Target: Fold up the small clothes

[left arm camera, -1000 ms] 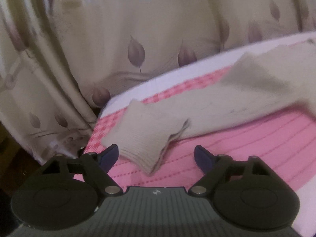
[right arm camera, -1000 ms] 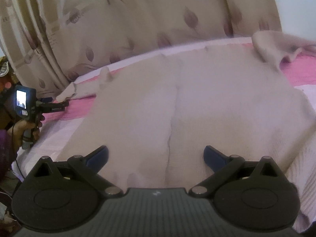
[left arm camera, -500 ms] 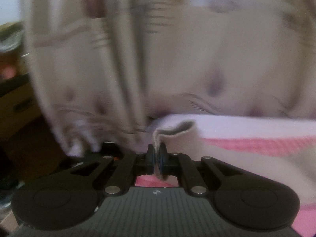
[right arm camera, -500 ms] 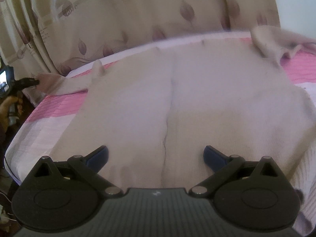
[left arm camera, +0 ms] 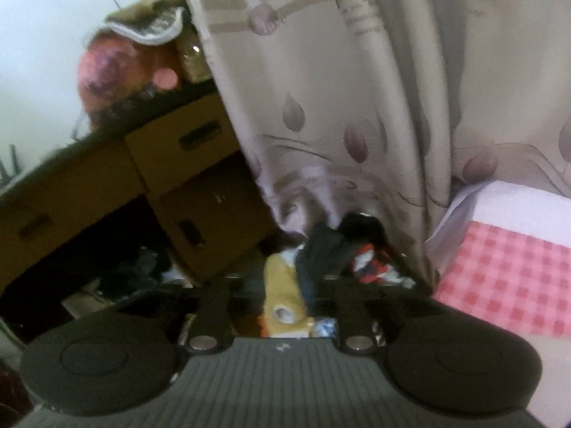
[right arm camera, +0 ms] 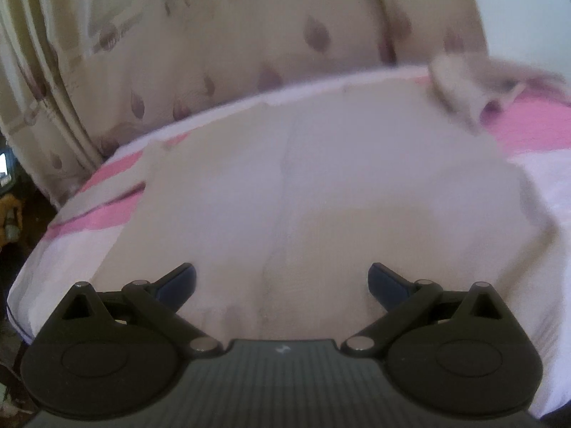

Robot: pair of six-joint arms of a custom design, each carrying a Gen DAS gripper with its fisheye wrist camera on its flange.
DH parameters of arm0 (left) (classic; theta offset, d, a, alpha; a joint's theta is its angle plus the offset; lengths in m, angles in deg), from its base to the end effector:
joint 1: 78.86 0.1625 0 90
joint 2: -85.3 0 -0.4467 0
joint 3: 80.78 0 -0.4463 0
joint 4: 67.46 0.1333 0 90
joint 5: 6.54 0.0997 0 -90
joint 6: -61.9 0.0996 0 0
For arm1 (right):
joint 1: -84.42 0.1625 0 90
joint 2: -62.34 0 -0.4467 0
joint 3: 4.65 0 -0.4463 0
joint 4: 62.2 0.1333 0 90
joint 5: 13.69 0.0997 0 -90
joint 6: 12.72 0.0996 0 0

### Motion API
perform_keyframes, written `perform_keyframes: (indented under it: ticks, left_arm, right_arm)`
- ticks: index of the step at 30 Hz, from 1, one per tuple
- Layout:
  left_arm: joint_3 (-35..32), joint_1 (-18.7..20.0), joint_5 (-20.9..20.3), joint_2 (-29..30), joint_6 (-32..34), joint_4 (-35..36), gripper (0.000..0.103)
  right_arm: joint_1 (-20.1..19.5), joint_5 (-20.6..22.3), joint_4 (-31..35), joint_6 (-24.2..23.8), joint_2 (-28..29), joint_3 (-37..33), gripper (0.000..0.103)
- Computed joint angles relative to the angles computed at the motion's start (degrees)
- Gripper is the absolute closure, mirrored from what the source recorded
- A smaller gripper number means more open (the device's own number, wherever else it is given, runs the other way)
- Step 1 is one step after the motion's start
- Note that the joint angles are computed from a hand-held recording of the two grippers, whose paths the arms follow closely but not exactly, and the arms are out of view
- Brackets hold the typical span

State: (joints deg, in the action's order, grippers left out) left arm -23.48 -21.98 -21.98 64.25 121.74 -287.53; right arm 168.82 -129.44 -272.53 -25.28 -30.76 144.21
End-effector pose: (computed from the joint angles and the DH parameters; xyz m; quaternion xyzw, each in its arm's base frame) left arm -0.2432 -0.7925 0.1603 0.0896 0.6951 -0.4697 0.5369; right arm 0.0554 -0.3579 0.2911 -0.0688 -0.8299 0.4844 0.2682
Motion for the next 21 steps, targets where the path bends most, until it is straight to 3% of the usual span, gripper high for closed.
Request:
perform_keyframes:
  ticks: [2, 5, 7, 9, 11, 14, 17, 20, 21]
  left_arm:
    - [5.12, -1.31, -2.27, -1.78, -0.44, -2.79, 0.039]
    - [19.74, -4.39, -7.91, -7.4, -12.13, 3.66, 0.018]
    - [27.61, -6.46, -11.93, -10.1, -19.72, 7.76, 0.011]
    - [35.36, -8.49, -17.83, -13.03, -30.27, 13.54, 0.01]
    - [40.37, -9.65, -24.11, -15.16, -40.52, 20.4, 0.009]
    - [44.36, -10.66, -33.11, -16.07, -52.48, 27.61, 0.009]
    - [46.02, -11.34, -37.37, -14.02, -55.61, 26.28, 0.009]
    - [46.68, -12.77, -35.98, -12.18, -55.58, 25.5, 0.01]
    - [46.83, -13.05, -35.86, -11.75, -53.79, 23.39, 0.009]
  right_arm:
    - [-0.71, 0.12, -3.42, -1.8, -1.67, 0.86, 0.0]
    - [-3.72, 0.57, -9.45, -4.92, -5.26, 2.05, 0.0]
    - [-7.01, -0.01, -9.86, -5.07, -9.09, 2.05, 0.0]
    - [-11.96, 2.14, -9.62, -6.44, -13.08, 1.88, 0.0]
    - [-16.17, 2.64, -8.34, -10.07, -15.13, 0.1, 0.0]
    - [-23.59, 7.63, -4.89, -15.22, -16.78, -3.74, 0.0]
    - [-33.13, 19.26, 5.05, -7.03, -20.2, -8.03, 0.0]
    - [-41.85, 29.3, 8.2, 1.53, -19.81, -12.37, 0.0]
    - [-45.19, 33.39, 9.34, 5.24, -19.57, -13.83, 0.006]
